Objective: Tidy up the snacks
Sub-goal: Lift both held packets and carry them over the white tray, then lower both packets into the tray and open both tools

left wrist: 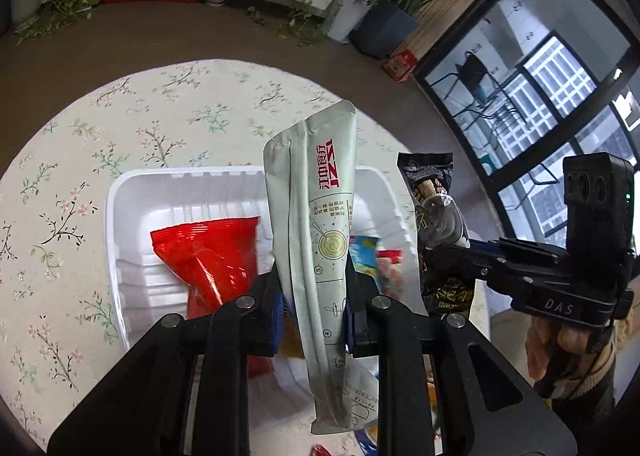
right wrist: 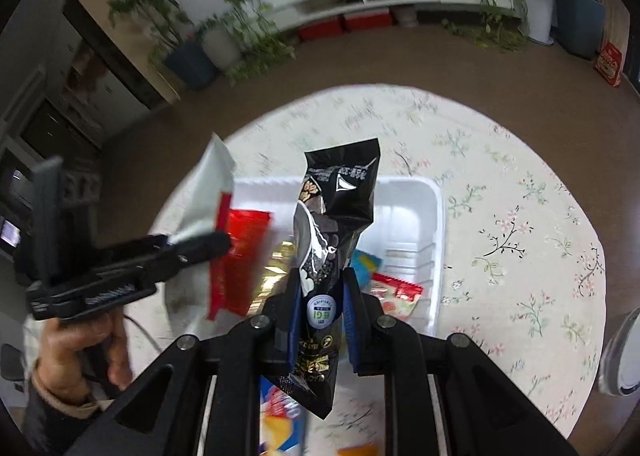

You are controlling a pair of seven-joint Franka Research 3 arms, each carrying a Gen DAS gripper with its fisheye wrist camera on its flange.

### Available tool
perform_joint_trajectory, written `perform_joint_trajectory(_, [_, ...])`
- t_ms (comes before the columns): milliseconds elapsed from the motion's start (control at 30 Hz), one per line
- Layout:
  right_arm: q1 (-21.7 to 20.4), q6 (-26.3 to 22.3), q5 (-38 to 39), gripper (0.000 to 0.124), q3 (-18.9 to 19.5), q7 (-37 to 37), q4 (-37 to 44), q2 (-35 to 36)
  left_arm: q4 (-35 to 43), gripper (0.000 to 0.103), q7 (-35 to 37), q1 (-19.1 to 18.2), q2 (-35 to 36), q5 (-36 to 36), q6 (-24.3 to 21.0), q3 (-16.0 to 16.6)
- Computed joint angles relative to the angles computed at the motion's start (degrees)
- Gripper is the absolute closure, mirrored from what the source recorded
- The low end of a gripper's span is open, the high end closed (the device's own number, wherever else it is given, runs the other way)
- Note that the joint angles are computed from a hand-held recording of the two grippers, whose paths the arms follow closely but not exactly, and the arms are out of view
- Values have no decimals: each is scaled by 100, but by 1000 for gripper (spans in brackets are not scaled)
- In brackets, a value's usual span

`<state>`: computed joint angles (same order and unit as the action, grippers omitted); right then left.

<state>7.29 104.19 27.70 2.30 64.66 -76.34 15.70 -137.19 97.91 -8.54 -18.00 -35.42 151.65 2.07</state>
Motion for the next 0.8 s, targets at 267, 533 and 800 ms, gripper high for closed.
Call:
perform_joint_trajectory(267, [306,346,-919,103,-28,-32,-51,255,52,83,-296,182,454,595,259,-282])
perform_joint_trajectory(533, [302,383,-1051,103,-44,4,-88,327,126,82,-740,275,722,1296,374,-470])
perform_joint_trajectory(800, [229,481,-914,102,-44,61,-202,264,127,82,-856,285,789,1482,401,-491])
